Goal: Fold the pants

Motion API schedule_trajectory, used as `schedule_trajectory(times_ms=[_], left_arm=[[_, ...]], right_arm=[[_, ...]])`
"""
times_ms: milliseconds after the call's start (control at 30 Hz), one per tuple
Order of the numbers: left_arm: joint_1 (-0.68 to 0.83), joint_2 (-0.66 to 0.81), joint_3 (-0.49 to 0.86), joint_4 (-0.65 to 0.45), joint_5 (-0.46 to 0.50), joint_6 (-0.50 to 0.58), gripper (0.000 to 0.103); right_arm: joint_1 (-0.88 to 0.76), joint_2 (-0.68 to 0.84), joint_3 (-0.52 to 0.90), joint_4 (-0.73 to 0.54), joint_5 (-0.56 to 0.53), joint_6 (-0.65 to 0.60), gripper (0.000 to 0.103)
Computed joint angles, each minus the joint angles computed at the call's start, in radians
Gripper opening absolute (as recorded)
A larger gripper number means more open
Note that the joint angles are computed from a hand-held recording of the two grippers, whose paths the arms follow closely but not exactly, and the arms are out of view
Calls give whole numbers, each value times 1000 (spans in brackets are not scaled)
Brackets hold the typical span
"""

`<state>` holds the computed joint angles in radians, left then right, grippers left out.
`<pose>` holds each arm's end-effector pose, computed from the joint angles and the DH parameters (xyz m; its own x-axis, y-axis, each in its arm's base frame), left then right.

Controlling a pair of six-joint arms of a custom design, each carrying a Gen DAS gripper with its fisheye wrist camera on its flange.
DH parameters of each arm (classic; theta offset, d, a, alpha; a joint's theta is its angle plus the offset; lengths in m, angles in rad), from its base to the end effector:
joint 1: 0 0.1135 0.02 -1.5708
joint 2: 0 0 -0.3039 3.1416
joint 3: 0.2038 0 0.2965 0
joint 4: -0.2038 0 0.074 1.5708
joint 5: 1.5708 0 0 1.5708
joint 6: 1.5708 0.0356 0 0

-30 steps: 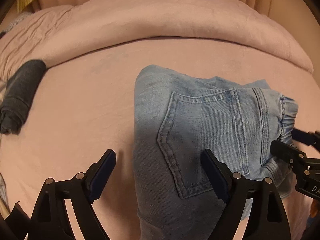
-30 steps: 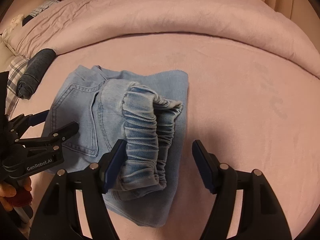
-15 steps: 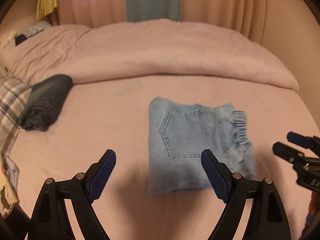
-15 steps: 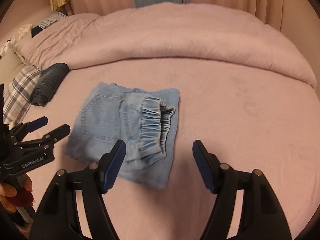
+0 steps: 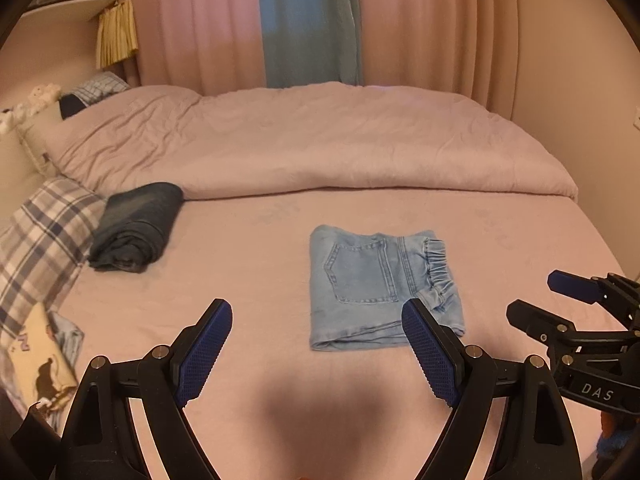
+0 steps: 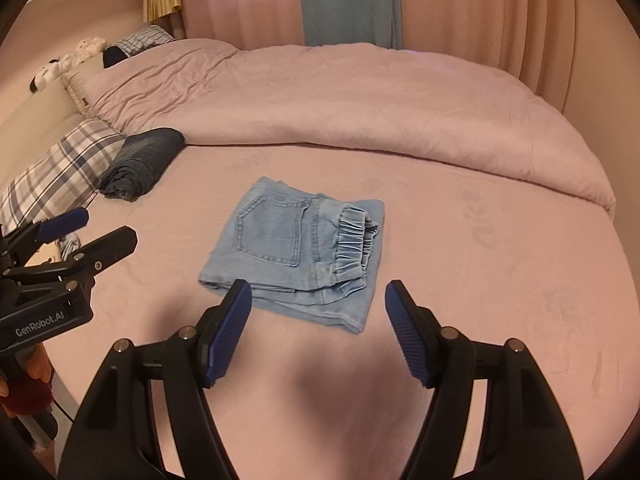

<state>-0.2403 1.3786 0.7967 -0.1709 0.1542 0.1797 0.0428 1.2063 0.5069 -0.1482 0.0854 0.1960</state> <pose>0.3068 -0.0808 0.2277 -0.5918 0.3269 -0.7368 0.4572 0.8890 0.0271 0.2448 0.0074 0.1744 -0.7320 0.1629 -0.6616 0.1594 0.9850 0.0662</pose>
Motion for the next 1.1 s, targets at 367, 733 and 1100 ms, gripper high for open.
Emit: schedule_trajectory(times_ms=[367, 733, 1100], left_arm=[[15, -131, -31, -58, -21, -18, 87], [-10, -183, -60, -80, -42, -5, 87], [-32, -189, -64, -95, -60, -1, 87]], right_arm=[[111, -203, 25, -210, 75, 54, 70], [175, -280, 20, -272, 122, 95, 70], [188, -291, 19, -280, 128, 105, 70]])
